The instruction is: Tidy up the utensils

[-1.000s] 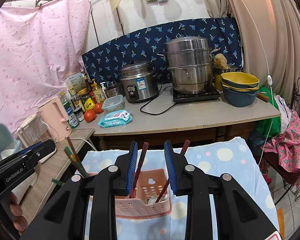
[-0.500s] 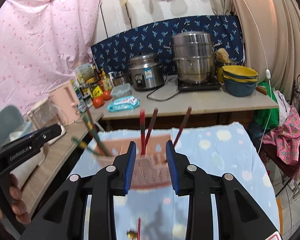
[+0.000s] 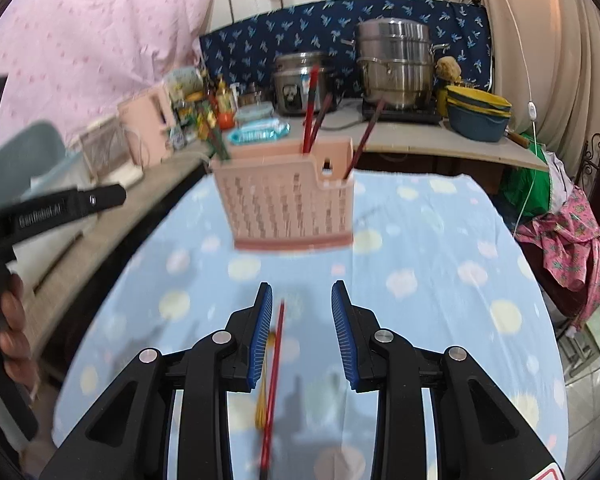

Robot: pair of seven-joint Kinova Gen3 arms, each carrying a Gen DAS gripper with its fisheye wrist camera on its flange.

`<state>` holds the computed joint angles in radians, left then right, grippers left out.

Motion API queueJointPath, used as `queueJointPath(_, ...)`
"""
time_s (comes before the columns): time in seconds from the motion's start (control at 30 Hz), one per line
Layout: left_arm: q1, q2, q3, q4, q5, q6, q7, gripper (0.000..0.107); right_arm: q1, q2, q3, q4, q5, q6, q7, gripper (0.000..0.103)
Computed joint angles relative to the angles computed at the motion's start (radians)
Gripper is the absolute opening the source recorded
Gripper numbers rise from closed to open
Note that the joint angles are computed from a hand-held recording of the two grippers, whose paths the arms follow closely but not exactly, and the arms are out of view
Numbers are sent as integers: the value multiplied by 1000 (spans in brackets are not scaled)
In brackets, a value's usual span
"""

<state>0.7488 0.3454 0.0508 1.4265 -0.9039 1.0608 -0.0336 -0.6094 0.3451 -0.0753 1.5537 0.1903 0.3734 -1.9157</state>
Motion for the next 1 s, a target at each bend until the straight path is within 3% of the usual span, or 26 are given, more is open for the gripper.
queueJointPath(0.17,23,-3,19,56,30,7,51,37,-24,-26,0,104,12,-5,-24,30)
queueJointPath(0.37,59,26,32,85,61,42,92,37,-2,-29,-54,178,-32,12,8,30)
queueJointPath(0.53,63,32,43,129,110,5,118,37,-49,-22,-39,231,-7,13,-11,30)
queueJointPath(1.0,85,64,37,163,186,-43,104,37,-65,7,-26,253,4,4,-30,22)
